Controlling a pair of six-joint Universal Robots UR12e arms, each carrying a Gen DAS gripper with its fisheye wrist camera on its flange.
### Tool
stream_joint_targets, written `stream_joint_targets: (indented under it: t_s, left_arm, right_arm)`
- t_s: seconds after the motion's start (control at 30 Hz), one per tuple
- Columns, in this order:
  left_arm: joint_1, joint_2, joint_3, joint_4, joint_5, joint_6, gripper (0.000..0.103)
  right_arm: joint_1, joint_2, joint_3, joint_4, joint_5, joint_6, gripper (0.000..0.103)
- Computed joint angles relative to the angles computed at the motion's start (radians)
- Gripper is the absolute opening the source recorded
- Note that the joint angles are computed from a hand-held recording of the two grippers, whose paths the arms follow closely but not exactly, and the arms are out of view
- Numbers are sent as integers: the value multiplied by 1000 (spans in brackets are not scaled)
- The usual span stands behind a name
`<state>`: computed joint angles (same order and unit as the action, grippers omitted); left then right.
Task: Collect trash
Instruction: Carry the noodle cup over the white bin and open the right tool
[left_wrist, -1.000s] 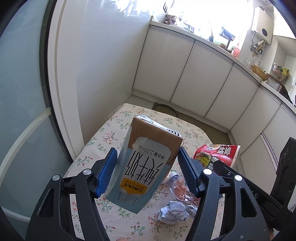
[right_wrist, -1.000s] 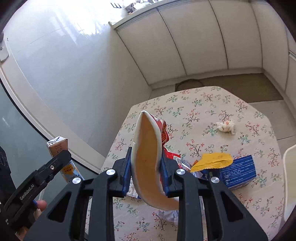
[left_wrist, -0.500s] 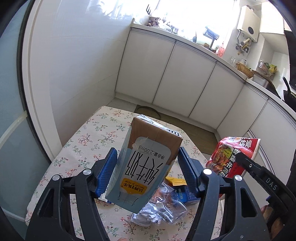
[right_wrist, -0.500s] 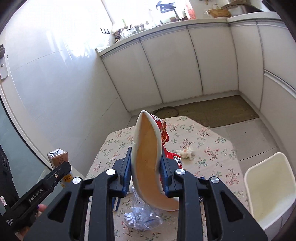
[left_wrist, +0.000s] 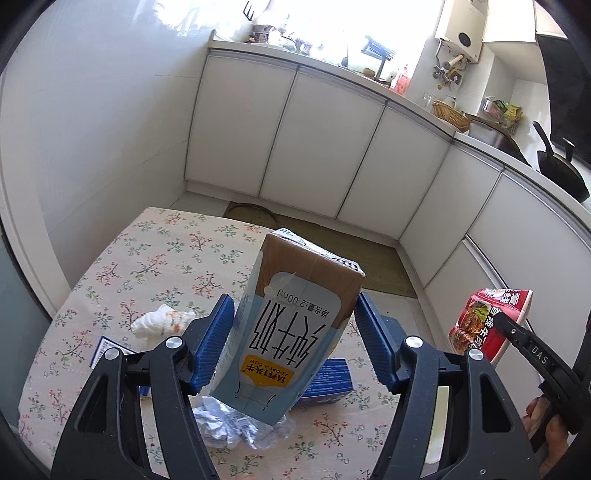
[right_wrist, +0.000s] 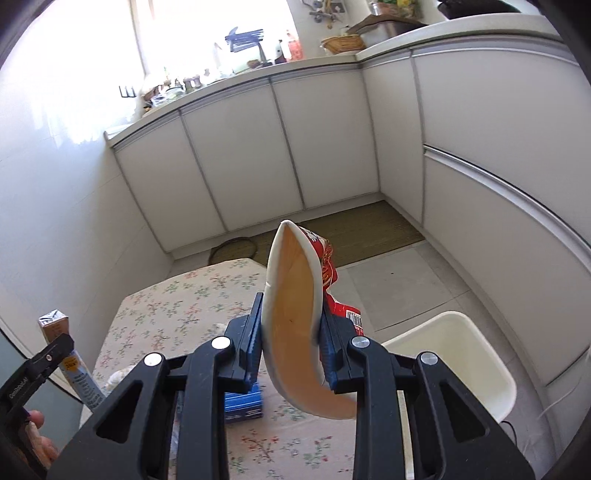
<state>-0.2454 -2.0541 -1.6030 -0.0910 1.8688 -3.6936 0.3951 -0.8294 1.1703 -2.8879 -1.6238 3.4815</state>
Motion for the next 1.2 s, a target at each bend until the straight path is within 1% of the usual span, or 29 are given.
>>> stream_joint_targets:
  t_s: [0.1,0.2,0.27,0.37,0.43,0.5,0.53,0.6,0.63,0.67,0.73,0.8,0.87,0.97,1.07,1.2]
  left_arm:
    - [-16,-23,33,-16,-11,21,64]
    - [-30,-45,62,-33,-17,45,64]
    - [-38,-56,77,-44,-23,54,64]
    - [-48,-73,100,-59,-47,69,64]
    - [-54,-85,117,-70,-59,78,64]
    - [-60,-99,137,-86,-82,79,64]
    - [-63,-106,147,-93,-95,76,64]
    - [-68,-123,170,-107,-131,72,64]
    - [-70,-131,183,-112,-145,74,64]
    - [-73,-138,192,-114,-156,75,64]
    - [-78,-156,219,-120,-184,82,64]
    - [-83,-174,248,-129,-214,92,64]
    - [-88,-193,278,-141,-249,105,64]
    - [-99,-223,321,-168,-291,124,64]
    - [-107,-258,366,-199,-345,134,64]
    - [-113,-313,445,-262,-412,142,64]
  right_arm:
    - [-16,2,9,34,-67,6,27]
    - [-33,10,12,78,-111,29,27]
    - [-47,22,3,130,-129,47,27]
    - [-64,38,-7,219,-102,81,27]
    - [-76,46,-12,279,-62,101,27]
    - [-86,52,-18,336,-25,118,29]
    - [-90,51,-18,364,-10,127,32]
    - [-93,43,-11,404,-1,149,33]
    - [-93,37,-7,412,-11,158,35]
    - [-95,30,0,409,-24,158,49]
    - [-95,12,25,377,-67,166,64]
    - [-97,-5,48,336,-111,164,69]
    - [-100,-22,73,300,-159,158,76]
    - [-109,-45,106,268,-216,172,78]
    - [-120,-62,130,262,-269,202,79]
    - [-129,-73,143,275,-343,198,81]
